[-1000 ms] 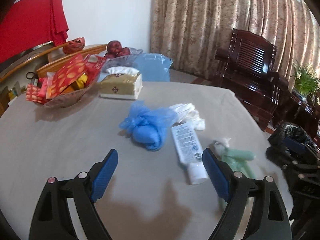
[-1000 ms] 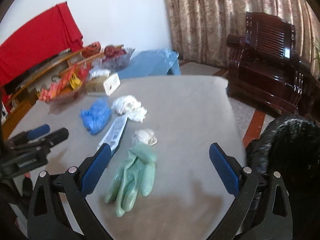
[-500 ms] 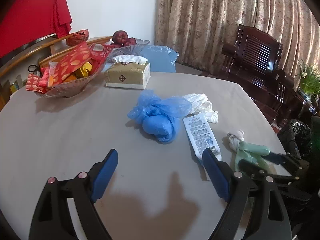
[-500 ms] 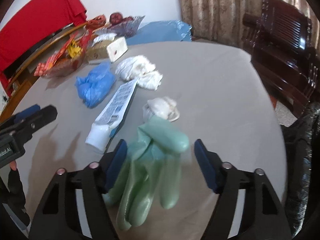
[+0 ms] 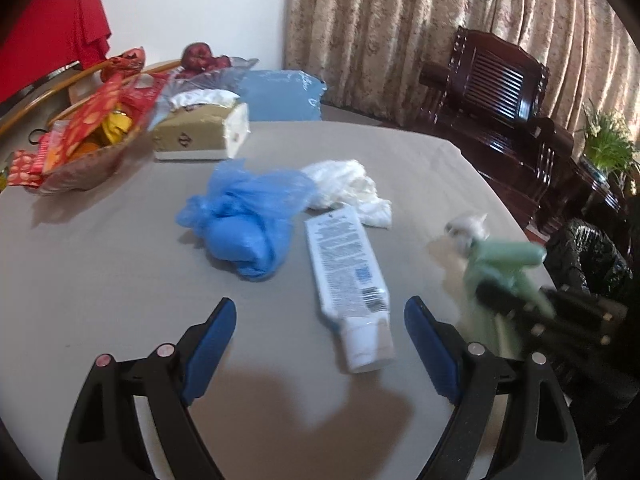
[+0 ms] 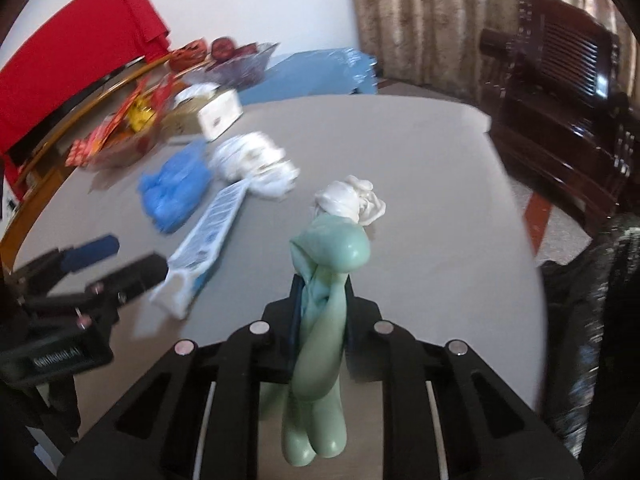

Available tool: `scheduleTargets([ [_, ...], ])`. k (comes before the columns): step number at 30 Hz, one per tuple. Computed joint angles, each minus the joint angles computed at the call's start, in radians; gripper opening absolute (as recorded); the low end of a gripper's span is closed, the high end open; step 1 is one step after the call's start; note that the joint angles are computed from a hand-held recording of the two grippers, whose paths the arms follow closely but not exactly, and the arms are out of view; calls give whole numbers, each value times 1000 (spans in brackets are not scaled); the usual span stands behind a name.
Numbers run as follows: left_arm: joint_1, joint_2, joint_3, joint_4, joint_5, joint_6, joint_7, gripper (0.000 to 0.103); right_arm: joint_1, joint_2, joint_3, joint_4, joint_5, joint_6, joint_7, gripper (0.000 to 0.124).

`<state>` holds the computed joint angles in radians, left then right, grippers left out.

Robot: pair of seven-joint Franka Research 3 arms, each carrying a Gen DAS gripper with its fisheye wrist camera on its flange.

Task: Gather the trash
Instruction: 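Grasp the white toothpaste tube with the left gripper, then carry the tube and glove over the bin and release both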

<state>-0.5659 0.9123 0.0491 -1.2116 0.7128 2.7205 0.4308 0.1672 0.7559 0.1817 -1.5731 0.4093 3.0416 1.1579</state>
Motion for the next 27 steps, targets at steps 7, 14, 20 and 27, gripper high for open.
scheduleTargets([
  [7,18,124,-61,193,-110,-123,121,82,-29,-5,3,-11,12,7,6,16],
  [14,-22,183,-23,285,-123,-200,151,56,-37,-15,12,-35,17,13,-2,16],
  [20,-14,144,-27,229,-126,-162,127,43,-53,-46,37,-77,26,38,-22,17],
  [27,-54,-11,17,24,-16,-53,18,43,-111,-119,104,-171,44,92,-83,16],
])
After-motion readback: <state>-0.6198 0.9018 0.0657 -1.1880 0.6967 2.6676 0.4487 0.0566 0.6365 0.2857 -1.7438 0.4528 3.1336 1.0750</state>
